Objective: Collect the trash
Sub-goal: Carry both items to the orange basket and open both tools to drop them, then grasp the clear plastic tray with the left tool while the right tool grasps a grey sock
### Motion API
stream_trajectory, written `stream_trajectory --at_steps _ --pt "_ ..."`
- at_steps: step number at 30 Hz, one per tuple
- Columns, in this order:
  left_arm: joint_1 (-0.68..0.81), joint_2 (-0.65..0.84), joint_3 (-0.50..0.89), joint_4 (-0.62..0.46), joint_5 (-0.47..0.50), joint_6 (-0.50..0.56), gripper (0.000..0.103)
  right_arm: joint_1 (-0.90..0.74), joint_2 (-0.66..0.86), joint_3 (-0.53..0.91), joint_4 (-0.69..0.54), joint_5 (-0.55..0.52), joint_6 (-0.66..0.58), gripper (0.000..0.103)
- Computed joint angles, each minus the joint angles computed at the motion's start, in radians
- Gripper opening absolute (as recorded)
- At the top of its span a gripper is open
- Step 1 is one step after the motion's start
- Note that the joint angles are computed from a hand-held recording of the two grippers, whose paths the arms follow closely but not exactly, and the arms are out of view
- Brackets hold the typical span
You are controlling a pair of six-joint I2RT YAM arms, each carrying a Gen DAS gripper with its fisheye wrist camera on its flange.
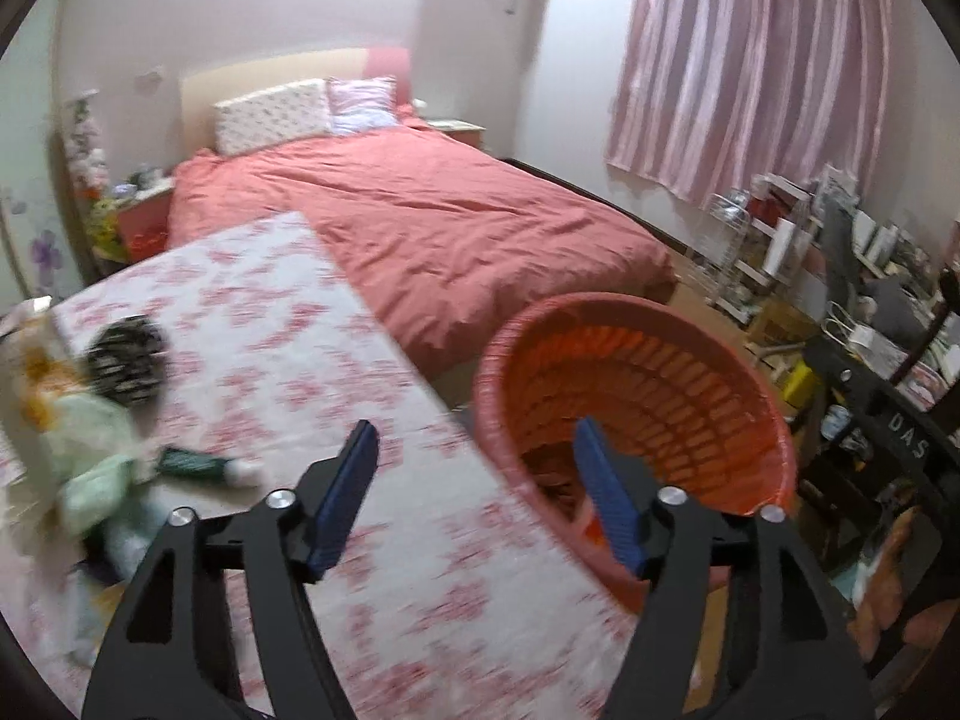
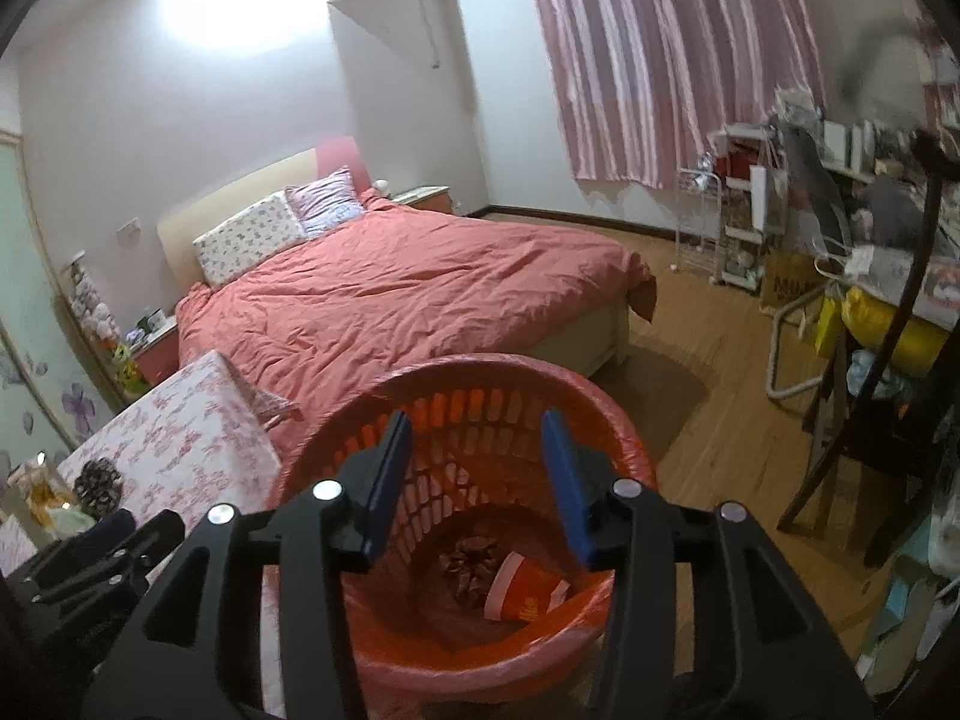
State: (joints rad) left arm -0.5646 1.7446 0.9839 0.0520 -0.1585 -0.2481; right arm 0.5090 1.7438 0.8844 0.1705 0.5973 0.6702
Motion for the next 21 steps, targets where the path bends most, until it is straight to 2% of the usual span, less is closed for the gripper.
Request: stream_trajectory --at_steps 7,14,21 --pt "0.100 -0.246 -0.230 0.012 -0.062 0.001 0.078 0.145 0.031 0.090 -0.046 0.018 -0.035 0.047" --pt "0.265 -0.498 -0.433 -0.003 -0.127 0.023 0.085 0.280 0.160 0.244 -0.069 -0.041 -0.083 0.047" --pt "0.471 -0.606 -0.542 0.009 -0.115 0.083 0.086 0.393 0.288 0.396 -0.100 -0.109 -0.130 0.047"
